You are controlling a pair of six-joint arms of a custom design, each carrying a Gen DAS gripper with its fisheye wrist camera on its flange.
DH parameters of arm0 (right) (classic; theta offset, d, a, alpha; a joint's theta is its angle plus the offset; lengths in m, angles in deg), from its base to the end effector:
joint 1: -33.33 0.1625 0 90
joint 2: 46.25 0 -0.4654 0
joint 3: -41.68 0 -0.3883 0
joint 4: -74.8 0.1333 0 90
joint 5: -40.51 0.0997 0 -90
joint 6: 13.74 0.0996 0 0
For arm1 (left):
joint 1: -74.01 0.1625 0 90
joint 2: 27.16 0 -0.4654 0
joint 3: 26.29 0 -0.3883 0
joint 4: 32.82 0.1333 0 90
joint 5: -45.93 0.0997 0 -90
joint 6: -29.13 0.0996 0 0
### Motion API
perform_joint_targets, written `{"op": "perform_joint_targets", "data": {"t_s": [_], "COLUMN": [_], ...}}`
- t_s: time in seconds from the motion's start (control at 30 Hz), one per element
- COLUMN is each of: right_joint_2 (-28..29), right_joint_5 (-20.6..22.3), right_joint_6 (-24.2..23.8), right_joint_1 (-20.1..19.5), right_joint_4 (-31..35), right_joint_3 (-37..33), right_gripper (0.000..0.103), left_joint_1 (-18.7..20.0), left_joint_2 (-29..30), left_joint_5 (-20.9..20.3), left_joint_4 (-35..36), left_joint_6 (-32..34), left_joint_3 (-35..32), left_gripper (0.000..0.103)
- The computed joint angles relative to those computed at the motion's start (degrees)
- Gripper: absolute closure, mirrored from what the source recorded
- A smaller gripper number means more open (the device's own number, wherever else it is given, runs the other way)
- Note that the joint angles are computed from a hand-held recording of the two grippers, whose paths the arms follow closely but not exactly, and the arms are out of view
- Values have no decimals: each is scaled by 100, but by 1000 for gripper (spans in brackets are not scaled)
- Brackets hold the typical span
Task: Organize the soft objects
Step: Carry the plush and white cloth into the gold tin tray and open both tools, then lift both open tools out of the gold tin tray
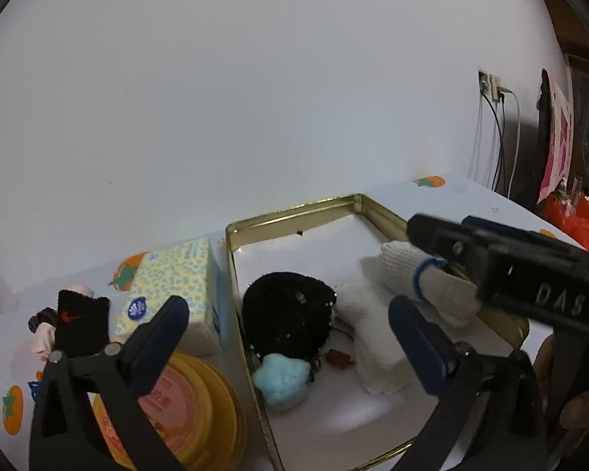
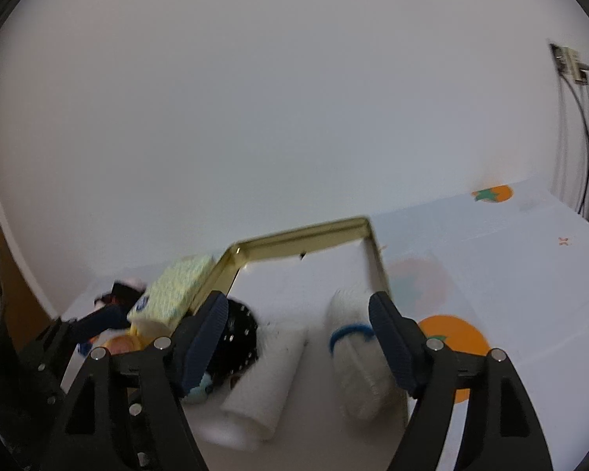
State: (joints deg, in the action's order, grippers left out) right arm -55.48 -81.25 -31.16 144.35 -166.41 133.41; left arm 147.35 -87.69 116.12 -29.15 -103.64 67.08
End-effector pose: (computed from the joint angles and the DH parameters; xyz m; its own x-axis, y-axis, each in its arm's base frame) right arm 0.2997 -0.5546 -0.0857 -0.8861 0.0443 0.4613 -0.4145 0.3691 -0.8318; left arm -0.0037 -0.5951 0.2212 -0.5399 0.4244 -0.7269 0.8348 0.3806 -0.3978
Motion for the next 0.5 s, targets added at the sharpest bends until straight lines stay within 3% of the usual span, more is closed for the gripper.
{"op": "perform_joint_targets", "data": {"t_s": [0.17,0.5], "right_joint_2": [174,597], "right_joint_5": [-408,-537], "right_joint_6": [-362,-1259], "right_joint_1": [127,255], "right_joint_4": [-405,-2140], "right_joint_3": [-295,-799], "right_gripper": [26,26], "left_joint_1": [15,151], "left_joint_2": [69,-329], "left_joint_5": [-151,-68], "left_joint_4": [124,-842], "left_joint_6": [-138,180], "left_joint_3": [-141,333], "left_gripper": [0,0]}}
